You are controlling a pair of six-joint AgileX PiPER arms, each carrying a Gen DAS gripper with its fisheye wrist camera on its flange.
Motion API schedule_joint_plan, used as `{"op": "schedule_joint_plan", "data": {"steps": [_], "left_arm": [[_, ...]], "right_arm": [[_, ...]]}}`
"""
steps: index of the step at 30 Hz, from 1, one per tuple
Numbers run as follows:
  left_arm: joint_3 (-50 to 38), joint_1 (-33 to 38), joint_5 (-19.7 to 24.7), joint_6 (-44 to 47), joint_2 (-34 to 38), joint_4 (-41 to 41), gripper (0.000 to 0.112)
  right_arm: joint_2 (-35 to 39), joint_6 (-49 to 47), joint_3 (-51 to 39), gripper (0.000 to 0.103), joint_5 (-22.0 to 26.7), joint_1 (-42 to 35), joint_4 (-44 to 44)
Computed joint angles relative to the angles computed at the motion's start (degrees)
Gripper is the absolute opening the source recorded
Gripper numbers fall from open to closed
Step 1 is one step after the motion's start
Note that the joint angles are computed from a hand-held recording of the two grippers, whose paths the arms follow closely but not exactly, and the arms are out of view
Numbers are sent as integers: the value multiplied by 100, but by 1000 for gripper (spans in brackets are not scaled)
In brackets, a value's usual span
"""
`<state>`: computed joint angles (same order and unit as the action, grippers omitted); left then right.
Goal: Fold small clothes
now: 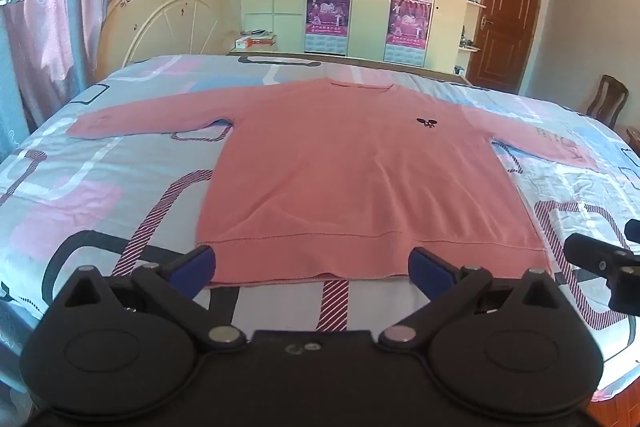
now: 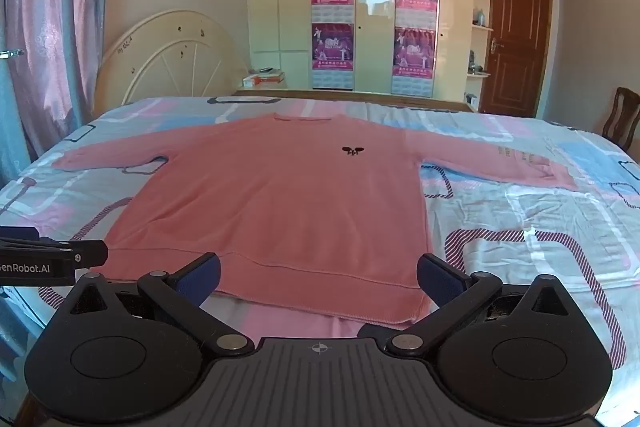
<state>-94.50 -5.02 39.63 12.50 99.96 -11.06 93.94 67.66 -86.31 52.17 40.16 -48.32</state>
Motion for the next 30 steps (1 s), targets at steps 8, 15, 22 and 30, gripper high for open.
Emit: {"op": "schedule_joint_plan", "data": {"steps": [8,15,22,30], "left_arm": [[46,-43,-11,-160,-97,168,103],[14,-66,24,-207,-120,194,103],[10,33,58,16,-86,-2,103],[-3,20,46,-51,-37,52,103]], "right_arm": [[-36,124,19,103,-54,4,-40],[-65,51,11,103,-53,-31,-61],[-34,163,-26,103,49,74,-159],[-37,166,0,103,30,64,-136]]}}
